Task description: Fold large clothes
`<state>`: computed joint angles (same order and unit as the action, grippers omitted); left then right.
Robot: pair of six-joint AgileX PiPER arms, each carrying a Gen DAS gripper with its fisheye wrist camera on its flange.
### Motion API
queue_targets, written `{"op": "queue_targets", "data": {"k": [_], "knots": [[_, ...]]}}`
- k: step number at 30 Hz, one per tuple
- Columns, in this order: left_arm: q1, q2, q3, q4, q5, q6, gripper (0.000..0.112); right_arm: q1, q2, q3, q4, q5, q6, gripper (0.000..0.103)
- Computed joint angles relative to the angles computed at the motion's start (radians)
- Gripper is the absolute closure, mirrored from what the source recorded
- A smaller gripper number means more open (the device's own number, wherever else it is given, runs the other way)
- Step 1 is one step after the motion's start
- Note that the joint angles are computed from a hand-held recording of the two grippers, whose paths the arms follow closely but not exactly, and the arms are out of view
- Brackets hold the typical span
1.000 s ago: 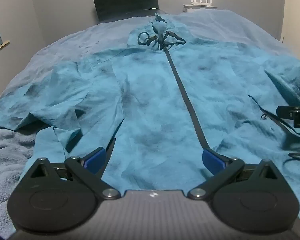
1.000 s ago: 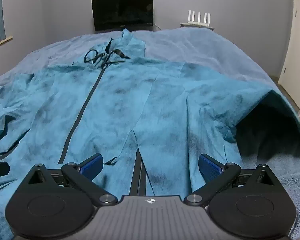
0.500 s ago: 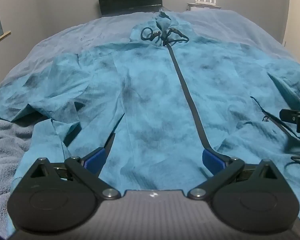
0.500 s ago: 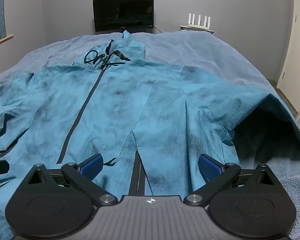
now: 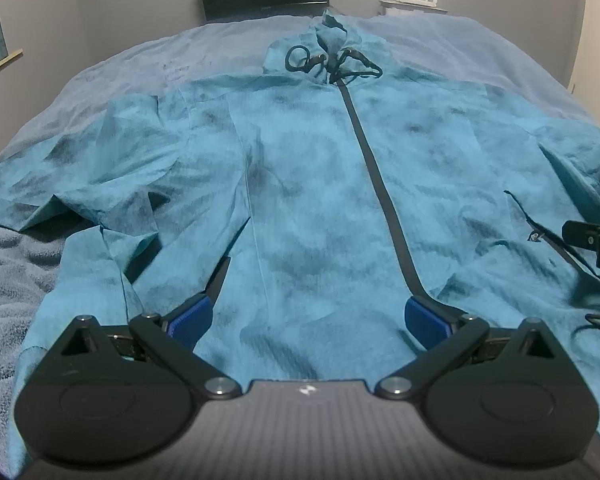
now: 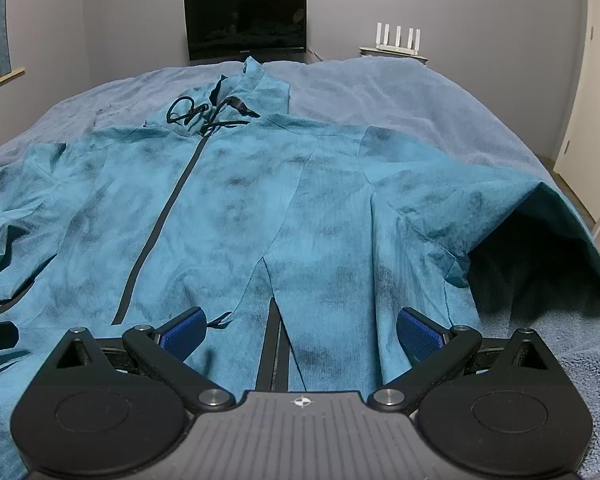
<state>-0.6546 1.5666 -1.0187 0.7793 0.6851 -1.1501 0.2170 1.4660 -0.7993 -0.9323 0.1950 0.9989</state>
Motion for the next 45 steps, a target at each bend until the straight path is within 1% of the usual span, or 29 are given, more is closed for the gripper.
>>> {"op": "queue_targets", "data": {"k": [17,18,26,28,34,38,40,45], "knots": [[0.000,0.013,-0.011,-0.015,0.008,0.002,0.009,0.002,0.002,0.001,-0.012,0.002,0.013,0.000],[0.010,0.005,-0.001,-0.016,-0.003,0.011,0.009,0.002,0.002,0.001,-0.012,0.002,0.013,0.000],[0.005,0.012,-0.005,-0.015,0.003,0.002,0.009,0.002,0.003,-0.001,-0.006,0.001,0.007,0.000],[0.016,0.006,0.007,-0.014,-0.010,0.007,0.009,0.001,0.003,-0.001,-0.006,0.001,0.007,0.000],[0.016,0.007,0.012,-0.015,-0.011,0.003,0.009,0.001,0.004,-0.005,0.016,0.004,-0.015,0.000],[0.012,0.006,0.018,-0.011,-0.011,-0.005,0.009,0.000,0.004,0.001,-0.003,0.000,0.004,0.000],[0.026,0.006,0.010,-0.024,-0.016,0.019,0.009,0.000,0.005,0.000,0.005,0.001,-0.004,0.000],[0.028,0.004,0.016,-0.028,-0.017,0.021,0.009,0.001,0.005,-0.001,0.007,0.002,-0.005,0.000]]}}
